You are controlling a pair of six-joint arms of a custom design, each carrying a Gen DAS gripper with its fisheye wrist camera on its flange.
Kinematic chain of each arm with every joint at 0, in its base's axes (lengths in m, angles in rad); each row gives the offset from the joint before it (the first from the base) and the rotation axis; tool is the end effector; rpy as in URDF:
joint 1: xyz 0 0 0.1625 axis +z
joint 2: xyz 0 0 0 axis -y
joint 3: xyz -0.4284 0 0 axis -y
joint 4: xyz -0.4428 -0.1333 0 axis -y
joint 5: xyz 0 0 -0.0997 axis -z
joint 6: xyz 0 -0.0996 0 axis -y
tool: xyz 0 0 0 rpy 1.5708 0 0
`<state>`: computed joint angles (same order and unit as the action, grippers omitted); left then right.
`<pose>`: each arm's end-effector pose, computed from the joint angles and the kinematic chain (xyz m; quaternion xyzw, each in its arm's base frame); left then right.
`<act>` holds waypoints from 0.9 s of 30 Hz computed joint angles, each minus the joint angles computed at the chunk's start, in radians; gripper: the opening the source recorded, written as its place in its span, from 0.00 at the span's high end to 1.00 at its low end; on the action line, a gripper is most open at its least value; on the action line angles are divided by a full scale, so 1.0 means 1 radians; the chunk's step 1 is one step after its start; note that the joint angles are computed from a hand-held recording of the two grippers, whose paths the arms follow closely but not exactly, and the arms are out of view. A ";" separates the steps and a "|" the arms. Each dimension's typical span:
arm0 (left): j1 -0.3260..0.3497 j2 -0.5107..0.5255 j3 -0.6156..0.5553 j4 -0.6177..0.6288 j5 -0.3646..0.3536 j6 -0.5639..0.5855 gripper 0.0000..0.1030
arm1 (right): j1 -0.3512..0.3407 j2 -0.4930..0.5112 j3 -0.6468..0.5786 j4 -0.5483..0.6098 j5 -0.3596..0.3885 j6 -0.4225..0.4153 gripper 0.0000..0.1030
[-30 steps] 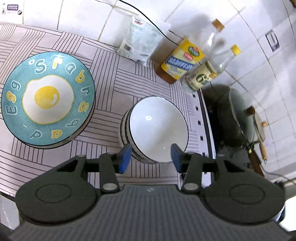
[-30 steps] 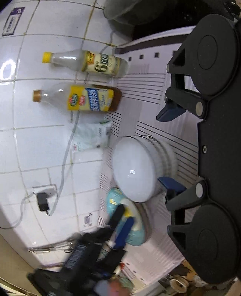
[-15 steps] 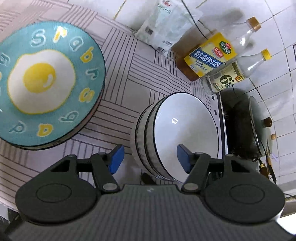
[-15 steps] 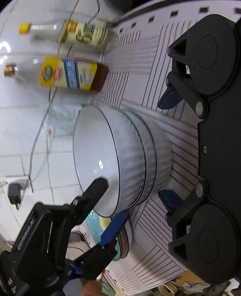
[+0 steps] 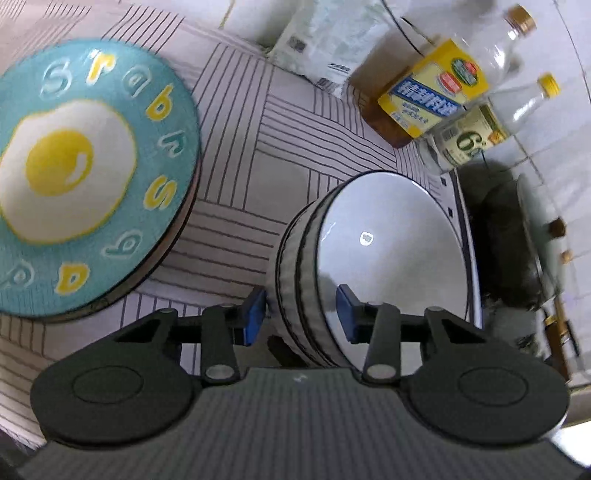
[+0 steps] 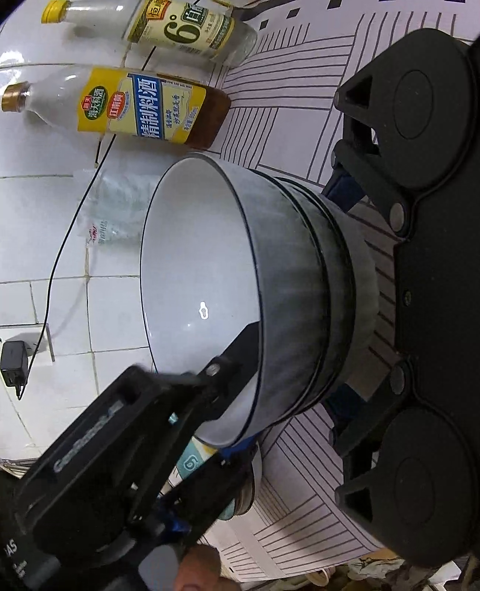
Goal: Organize plates and bowls
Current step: 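Grasp the rim of the three-bowl stack with the left gripper, then carry the bowl stack and lower it onto the teal egg plate, open the left gripper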
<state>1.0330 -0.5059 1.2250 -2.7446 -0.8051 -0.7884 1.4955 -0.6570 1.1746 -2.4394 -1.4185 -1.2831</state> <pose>-0.2509 -0.8156 0.0577 -0.1965 0.8861 -0.3888 0.1581 0.0839 -0.8602 0.1469 0.5684 -0.8006 0.1825 0.0511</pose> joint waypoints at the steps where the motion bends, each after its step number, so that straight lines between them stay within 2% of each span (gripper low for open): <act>1: -0.001 0.002 -0.008 0.016 0.003 0.007 0.61 | 0.000 0.006 -0.011 0.010 -0.002 0.003 0.05; 5: -0.003 0.000 -0.012 0.045 0.008 0.024 0.61 | 0.001 0.008 -0.004 -0.011 -0.002 -0.003 0.05; 10: -0.022 0.015 -0.032 0.093 0.066 0.073 0.60 | 0.000 -0.001 0.020 -0.044 0.000 -0.006 0.05; 17: -0.035 0.007 -0.015 0.083 0.087 0.117 0.60 | -0.010 -0.023 0.068 -0.106 0.040 -0.034 0.06; 23: -0.059 -0.033 0.024 0.095 0.102 0.106 0.61 | -0.004 -0.067 0.112 -0.115 0.074 -0.037 0.06; 27: -0.087 -0.080 0.073 0.105 0.138 0.097 0.61 | 0.012 -0.098 0.138 -0.102 0.100 -0.025 0.06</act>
